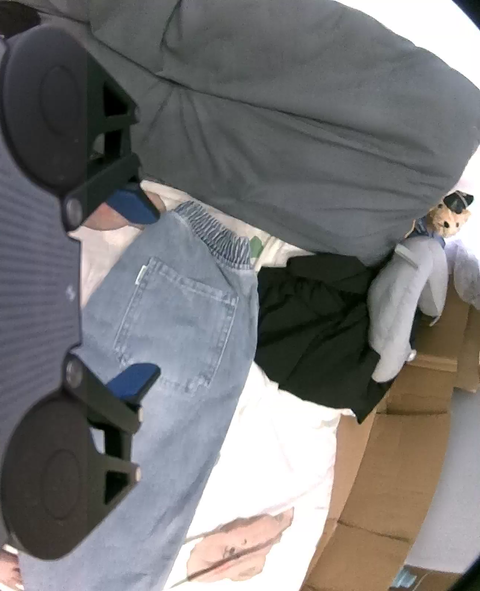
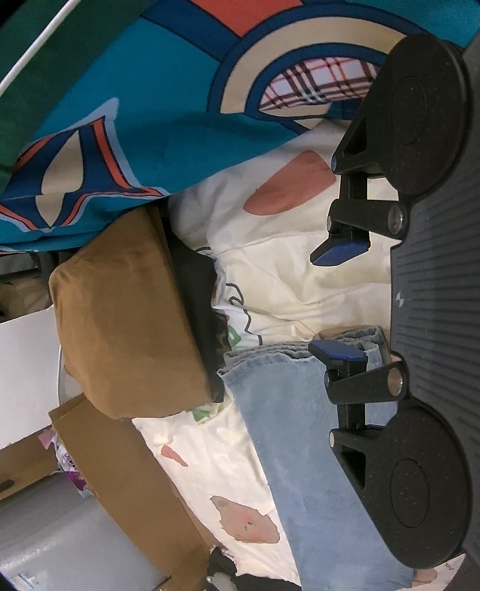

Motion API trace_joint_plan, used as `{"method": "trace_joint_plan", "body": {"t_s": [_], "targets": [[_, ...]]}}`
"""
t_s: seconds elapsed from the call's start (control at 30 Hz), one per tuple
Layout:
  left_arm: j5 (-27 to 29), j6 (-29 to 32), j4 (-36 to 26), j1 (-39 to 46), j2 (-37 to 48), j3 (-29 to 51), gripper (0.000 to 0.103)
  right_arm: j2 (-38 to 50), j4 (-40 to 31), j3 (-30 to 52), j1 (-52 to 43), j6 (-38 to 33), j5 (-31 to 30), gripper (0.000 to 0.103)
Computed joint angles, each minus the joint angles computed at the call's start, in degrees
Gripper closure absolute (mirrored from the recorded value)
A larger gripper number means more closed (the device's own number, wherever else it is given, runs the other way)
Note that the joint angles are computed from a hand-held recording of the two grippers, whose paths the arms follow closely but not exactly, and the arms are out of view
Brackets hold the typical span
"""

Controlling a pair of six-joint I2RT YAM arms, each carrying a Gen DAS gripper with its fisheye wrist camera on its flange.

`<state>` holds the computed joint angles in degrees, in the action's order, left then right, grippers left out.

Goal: Fold clothes
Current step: 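Open the left gripper and release the waistband, then move the right gripper to the folded jeans leg hem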

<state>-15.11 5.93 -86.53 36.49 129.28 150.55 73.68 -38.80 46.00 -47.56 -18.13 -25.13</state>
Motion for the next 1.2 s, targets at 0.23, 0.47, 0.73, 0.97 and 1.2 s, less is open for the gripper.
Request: {"method": "trace_joint_plan", "body": {"t_s": [0.23, 0.47, 0.73, 0.97, 1.2], "targets": [[-0.8, -3.9, 1.1, -2.3, -6.5, -8.1, 0.018, 1.2, -1.5, -0.8, -5.1, -4.5, -4.3, 0.051], [0.2, -5.4, 5.2, -3.3, -15.2, -22.4, 0.017, 1.3, -0.6, -4.9, -8.5, -4.5, -6.6, 0.051], [-0.1, -7.4, 8.4, -2.1, -20.8, -35.2, 0.017, 1.8, 3.2, -12.3, -13.0, -4.5, -9.9, 0.050], [0.0, -7.1, 11.9, -0.2, -25.0, -44.1, 0.017, 3.7, 6.3, -18.5, -14.0, -6.0, -13.2, 0.050], [-0.5, -5.4, 14.4, 3.1, -29.5, -52.5, 0.017, 4.1, 11.1, -20.9, -8.4, 0.6, -14.1, 0.050]]}}
